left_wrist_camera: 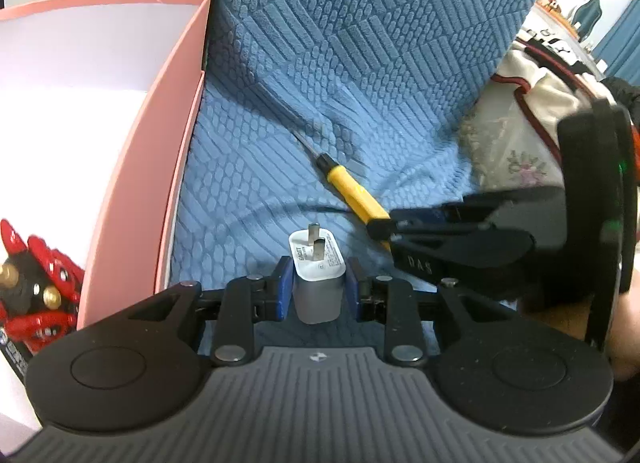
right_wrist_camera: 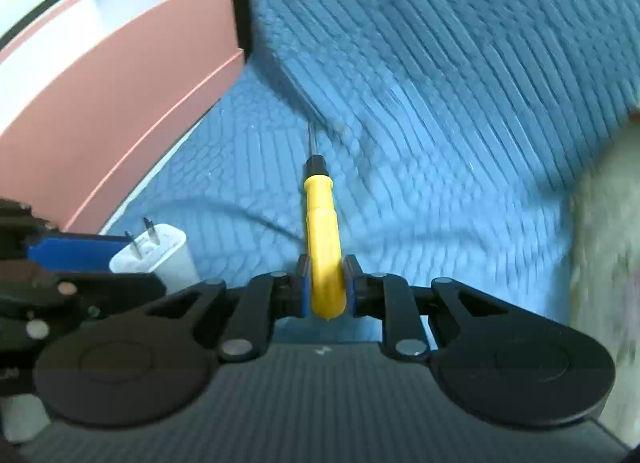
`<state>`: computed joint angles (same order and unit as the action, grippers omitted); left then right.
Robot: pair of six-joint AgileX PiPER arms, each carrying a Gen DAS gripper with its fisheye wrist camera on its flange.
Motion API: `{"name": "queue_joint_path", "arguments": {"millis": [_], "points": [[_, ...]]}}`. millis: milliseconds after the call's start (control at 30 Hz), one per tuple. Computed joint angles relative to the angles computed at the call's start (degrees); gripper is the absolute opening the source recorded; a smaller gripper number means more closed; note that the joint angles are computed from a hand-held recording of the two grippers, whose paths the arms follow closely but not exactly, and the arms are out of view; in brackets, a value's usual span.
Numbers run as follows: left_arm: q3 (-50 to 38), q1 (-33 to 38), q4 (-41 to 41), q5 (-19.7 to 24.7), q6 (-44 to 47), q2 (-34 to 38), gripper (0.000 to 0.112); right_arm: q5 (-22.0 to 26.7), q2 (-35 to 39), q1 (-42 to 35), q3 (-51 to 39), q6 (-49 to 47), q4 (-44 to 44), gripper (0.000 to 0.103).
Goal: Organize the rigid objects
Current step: 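Lift the white charger with the left tool while the right tool grasps the yellow screwdriver, then carry the charger and screwdriver over the pink box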
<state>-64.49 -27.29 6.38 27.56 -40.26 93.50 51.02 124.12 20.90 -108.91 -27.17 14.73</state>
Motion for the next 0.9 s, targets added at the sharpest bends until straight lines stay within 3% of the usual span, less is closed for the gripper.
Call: {"name": "queue_joint_path", "arguments": {"millis": [233, 633, 900], "points": [[4.9, -0.9, -2.6, -2.1, 2.0, -4.3, 0.032, -6.1, -9.9, -0.1, 15.0, 9.0, -3.7, 0.021], [9.9, -5.0, 0.8, -1.7, -0.3, -8.4, 0.032, -13.1, -26.3, 0.2, 37.3, 19.0, -4.5, 0.02], [12.8, -8.7, 5.8, -2.7, -5.4, -9.4, 0.032, -18.0, -31.8, -1.8, 45.8, 17.8, 0.7, 0.022]]}}
